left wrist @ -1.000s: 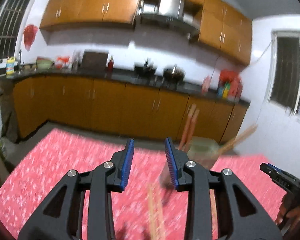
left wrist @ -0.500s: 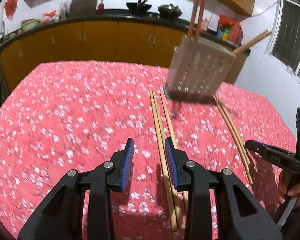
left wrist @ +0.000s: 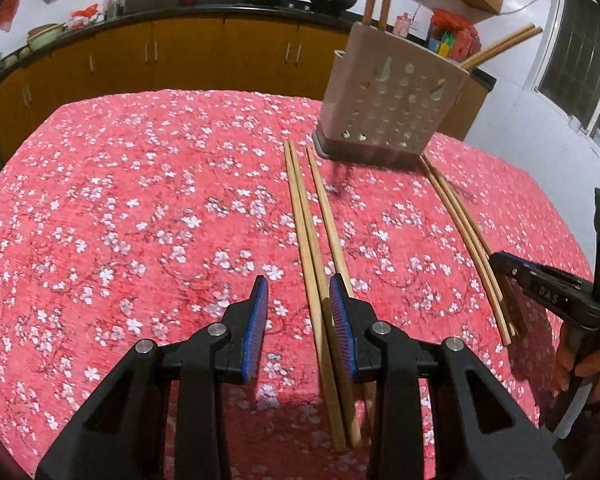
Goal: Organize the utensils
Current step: 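Return both tools to the table and grasp one more chopstick each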
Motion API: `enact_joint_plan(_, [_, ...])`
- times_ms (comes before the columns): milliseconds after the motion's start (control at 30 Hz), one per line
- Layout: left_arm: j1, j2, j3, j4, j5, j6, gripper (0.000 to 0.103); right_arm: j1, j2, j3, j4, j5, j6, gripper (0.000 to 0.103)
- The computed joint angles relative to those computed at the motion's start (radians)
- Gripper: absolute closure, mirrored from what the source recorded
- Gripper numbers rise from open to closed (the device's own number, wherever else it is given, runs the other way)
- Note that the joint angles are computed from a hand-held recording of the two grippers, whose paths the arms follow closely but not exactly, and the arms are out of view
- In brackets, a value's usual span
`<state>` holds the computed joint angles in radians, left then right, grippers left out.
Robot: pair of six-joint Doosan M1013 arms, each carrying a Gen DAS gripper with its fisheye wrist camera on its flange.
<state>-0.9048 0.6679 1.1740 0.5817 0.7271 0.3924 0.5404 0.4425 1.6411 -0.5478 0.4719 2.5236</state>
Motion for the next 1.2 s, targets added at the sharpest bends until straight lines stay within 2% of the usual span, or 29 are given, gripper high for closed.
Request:
enact_joint_plan(267, [-0.001,0.018,-0.026,-0.056,0.034,0.078,0.082,-0.005,-0.002,0.005,-0.002,-0.013,0.016,0.095])
enact_joint_plan(500, [-0.001,0.018,-0.025,-0.047,0.043,0.09,0.083,-0.001,-0.003,0.007,-0.014,-0.013,0.029,0.095])
enact_joint_plan(667, [-0.011,0.038,-0.056,-0.023,0.092,0.125,0.083,0.0,-0.009,0.012,-0.008,-0.011,0.028,0.095])
enact_joint_plan(733, [-0.013,0.039,-0.056,-0.015,0.098,0.12,0.084,0.002,-0.014,0.017,-0.002,-0.011,0.023,0.093])
enact_joint_plan(833, [-0.015,0.04,-0.058,0.006,0.119,0.1,0.095,0.007,-0.02,0.029,-0.027,-0.014,0.041,0.093])
enact_joint_plan(1200, [0.027,0.042,-0.066,0.003,0.159,0.036,0.095,-0.004,0.002,0.002,-0.131,0.019,0.122,0.095])
